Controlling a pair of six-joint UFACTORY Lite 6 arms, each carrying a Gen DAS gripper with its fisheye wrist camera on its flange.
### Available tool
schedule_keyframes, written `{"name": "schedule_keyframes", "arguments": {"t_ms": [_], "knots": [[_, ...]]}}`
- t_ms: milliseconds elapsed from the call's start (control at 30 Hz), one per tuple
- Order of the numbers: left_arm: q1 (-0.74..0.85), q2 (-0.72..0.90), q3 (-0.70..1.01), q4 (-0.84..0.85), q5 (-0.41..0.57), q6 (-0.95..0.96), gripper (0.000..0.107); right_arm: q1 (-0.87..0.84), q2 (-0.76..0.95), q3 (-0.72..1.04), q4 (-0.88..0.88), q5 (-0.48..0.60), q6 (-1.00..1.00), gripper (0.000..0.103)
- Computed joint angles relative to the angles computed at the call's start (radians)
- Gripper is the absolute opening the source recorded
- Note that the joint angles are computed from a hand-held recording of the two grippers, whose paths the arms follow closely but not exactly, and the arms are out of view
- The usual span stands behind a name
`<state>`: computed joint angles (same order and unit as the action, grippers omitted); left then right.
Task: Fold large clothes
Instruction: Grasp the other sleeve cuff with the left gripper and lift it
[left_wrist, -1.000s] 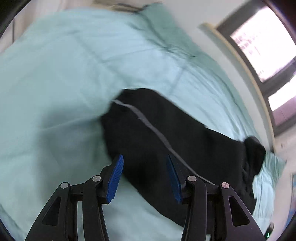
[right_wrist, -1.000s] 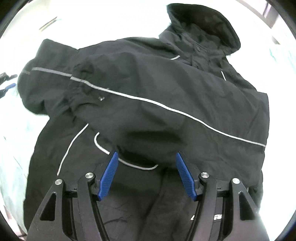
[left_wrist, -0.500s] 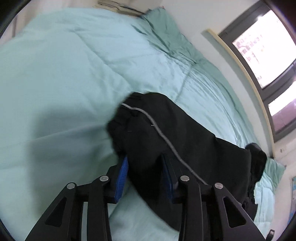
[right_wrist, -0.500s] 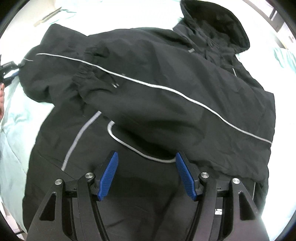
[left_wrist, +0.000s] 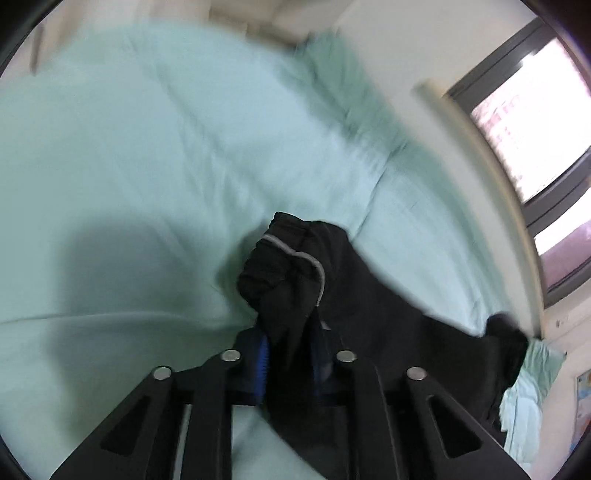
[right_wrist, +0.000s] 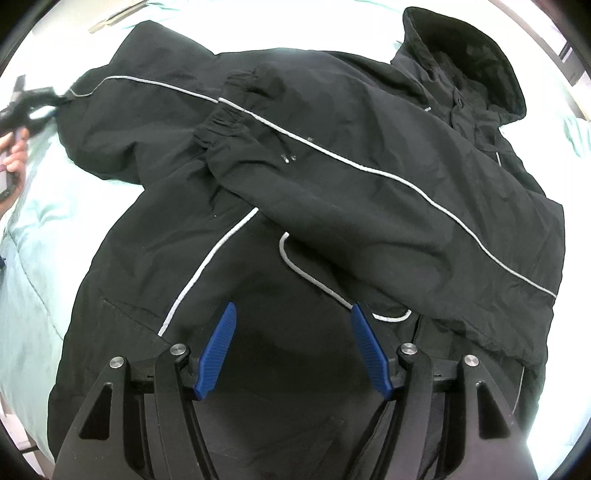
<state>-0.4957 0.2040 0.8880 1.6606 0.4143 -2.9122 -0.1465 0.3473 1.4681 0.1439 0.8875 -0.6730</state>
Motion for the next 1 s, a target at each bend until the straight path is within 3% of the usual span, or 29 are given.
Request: {"name": "schedule_keyframes", "arguments": {"t_ms": [100,133,233,300,367,400,433,467,567,667,767,833,900,1000], "knots": [[-0.195,-0.176,-0.041,-0.314,0.301,0.203,0.016,0.003,0.019,0.052,0.053,0.034,-0.020,0.068],[-0.238,-0.204,-0.037,-0.419,0.359,0.255,0.016,0.008,0.041,0.102,0.106,0.072,-0.036,0.068],[-0.230,-0.086,0.044,-0.693,0.381,0.427,0.017,0.084,0.101,0.242,0.194,0.101,-0.028,0.068],[-0.196,0.046,0.088,-0.791,0.325,0.501,0.017,0.132,0.163,0.336,0.249,0.089,-0.017,0.067],[-0.195,0.085,0.065,-0.758,0.280,0.447,0.017,0.199,0.272,0.451,0.189,0.016,0.114,0.067],[-0.200,0.092,0.064,-0.739,0.285,0.437,0.017,0.227,0.317,0.488,0.118,-0.019,0.190,0.060],[-0.205,0.093,0.073,-0.735,0.296,0.447,0.017,0.254,0.378,0.535,0.019,-0.054,0.294,0.043],[-0.213,0.090,0.077,-0.725,0.309,0.459,0.017,0.261,0.458,0.601,-0.038,-0.055,0.363,0.043],[-0.229,0.051,0.058,-0.691,0.318,0.468,0.017,0.285,0.621,0.742,-0.089,-0.010,0.426,0.044],[-0.284,0.006,0.067,-0.653,0.377,0.455,0.016,0.330,0.586,0.663,-0.194,-0.076,0.462,0.046],[-0.356,-0.058,0.102,-0.618,0.464,0.449,0.016,0.283,0.655,0.845,-0.069,0.095,0.363,0.049],[-0.398,-0.045,0.208,-0.621,0.533,0.514,0.016,0.239,0.661,0.913,0.010,0.178,0.318,0.058],[-0.428,0.009,0.348,-0.613,0.582,0.590,0.016,0.192,0.552,0.815,0.051,0.173,0.277,0.066],[-0.466,0.138,0.601,-0.598,0.604,0.703,0.016,0.113,0.371,0.619,0.116,0.136,0.182,0.067]]}}
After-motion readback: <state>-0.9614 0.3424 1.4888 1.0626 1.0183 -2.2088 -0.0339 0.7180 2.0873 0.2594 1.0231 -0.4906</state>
